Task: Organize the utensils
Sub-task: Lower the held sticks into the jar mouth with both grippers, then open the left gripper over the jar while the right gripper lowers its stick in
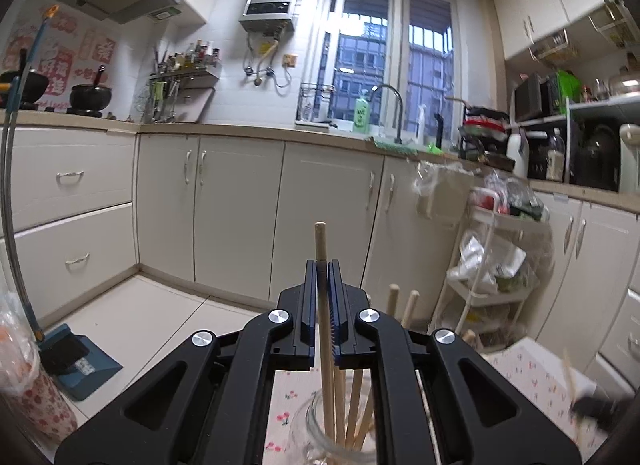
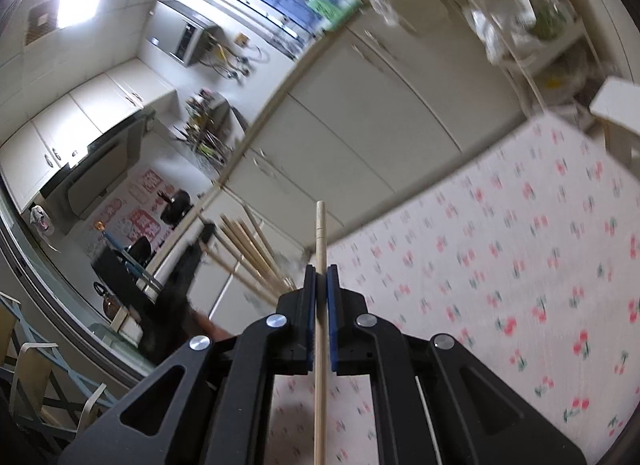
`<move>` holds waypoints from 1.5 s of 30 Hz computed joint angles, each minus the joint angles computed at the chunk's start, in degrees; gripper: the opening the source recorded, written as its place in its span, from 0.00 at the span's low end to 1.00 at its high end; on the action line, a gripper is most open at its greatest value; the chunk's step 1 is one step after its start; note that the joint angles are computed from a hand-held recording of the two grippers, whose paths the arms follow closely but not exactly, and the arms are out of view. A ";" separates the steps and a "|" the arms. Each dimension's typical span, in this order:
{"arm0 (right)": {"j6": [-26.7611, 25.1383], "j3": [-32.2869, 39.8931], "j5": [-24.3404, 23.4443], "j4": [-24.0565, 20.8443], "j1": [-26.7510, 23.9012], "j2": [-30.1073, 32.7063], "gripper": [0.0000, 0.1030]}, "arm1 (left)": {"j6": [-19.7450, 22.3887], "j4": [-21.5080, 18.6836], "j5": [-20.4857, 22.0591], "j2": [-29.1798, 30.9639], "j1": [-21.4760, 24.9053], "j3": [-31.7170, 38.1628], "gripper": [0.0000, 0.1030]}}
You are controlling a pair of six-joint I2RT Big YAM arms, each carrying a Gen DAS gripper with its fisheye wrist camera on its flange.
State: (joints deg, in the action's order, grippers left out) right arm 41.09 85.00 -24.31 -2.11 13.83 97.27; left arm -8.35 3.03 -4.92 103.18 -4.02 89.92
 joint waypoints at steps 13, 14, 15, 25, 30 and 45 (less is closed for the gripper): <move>-6.15 10.51 16.90 12.01 7.01 3.94 0.06 | -3.41 2.46 0.50 -11.17 3.48 -15.33 0.51; -6.98 11.25 18.62 13.44 7.71 4.61 0.06 | -4.33 2.80 -0.03 -11.64 3.90 -16.64 0.51; -7.74 12.73 19.80 13.84 8.24 5.61 0.06 | -5.21 2.82 -0.34 -11.74 4.39 -17.36 0.51; -17.07 25.14 29.28 14.17 12.51 15.06 0.06 | -12.65 4.75 0.95 -11.04 7.68 -20.40 0.51; -23.40 28.34 33.68 13.45 14.15 18.25 0.06 | -14.44 4.10 3.26 -10.71 8.35 -20.43 0.51; -32.91 27.50 39.47 12.87 16.04 20.58 0.06 | -15.49 4.48 3.79 -10.30 8.78 -20.08 0.51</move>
State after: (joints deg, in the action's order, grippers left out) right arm 8.18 112.49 15.16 10.76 29.86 117.85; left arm -23.85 7.51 -1.13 92.88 4.76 69.84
